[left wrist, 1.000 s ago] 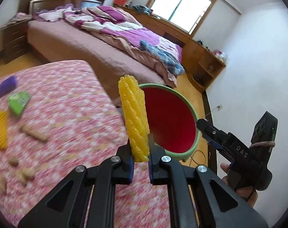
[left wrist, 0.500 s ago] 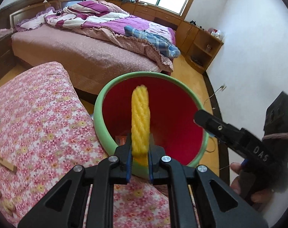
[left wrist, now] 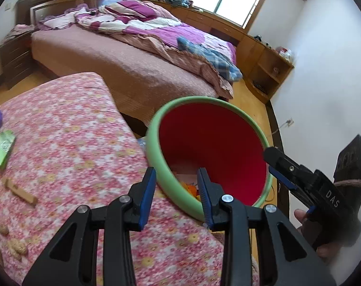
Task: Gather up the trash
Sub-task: 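Open both tools to drop the mesh sleeve and clip into the bucket, then move both open tools back over the remaining trash on the bed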
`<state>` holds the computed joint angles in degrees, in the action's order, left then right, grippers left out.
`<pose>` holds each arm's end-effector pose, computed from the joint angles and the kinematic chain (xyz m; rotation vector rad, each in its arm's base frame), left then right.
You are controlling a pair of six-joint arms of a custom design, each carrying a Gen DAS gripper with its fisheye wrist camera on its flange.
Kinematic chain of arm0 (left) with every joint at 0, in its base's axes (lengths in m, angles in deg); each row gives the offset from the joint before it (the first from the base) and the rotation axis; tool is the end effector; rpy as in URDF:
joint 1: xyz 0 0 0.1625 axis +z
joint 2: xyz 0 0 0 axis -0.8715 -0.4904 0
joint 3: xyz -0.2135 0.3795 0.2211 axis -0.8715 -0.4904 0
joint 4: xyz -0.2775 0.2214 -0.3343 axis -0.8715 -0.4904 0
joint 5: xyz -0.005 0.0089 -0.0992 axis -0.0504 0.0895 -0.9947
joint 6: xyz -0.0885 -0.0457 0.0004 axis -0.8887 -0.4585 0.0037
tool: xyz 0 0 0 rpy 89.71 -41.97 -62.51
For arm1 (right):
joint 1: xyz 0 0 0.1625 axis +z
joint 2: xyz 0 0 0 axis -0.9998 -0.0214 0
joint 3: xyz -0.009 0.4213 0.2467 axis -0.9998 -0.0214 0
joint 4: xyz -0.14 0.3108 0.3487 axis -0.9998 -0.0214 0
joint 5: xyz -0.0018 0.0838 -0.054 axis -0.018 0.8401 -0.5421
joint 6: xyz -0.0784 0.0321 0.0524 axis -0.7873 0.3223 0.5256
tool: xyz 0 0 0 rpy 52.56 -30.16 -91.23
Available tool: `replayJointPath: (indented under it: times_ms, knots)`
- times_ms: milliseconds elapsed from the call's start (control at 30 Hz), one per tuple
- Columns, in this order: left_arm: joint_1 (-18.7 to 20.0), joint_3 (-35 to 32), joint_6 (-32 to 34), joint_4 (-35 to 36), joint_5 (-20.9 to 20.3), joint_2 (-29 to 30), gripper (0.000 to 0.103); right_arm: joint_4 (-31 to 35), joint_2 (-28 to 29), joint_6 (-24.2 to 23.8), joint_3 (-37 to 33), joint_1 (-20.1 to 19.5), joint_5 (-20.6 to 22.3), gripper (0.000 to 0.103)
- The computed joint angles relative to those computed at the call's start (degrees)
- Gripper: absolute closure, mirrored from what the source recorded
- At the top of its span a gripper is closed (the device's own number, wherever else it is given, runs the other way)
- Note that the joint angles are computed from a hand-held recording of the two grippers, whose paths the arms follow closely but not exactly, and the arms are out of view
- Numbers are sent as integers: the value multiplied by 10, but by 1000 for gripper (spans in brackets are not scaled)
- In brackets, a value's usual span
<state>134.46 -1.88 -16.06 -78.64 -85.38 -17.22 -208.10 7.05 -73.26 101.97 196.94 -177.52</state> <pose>-0.1091 -0.8961 0.2217 1.1908 2.7275 -0.3289 0.2974 -0.7192 0.0102 -0.5415 -2.1592 1.6034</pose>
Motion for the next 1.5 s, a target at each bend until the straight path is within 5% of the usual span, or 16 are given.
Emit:
replayJointPath:
  times_ms: [433,933,1500]
  knots:
    - [21,-32,-28,-38,47,-14,67,28,20,-13,-33,20,7,22]
    - [60,-112,-49,-59,118,1,66,133,73,-45,-134,43,30,22]
    - [100,-238,-90,-19,160,56,52,277,139,-49,-270,40,48,22]
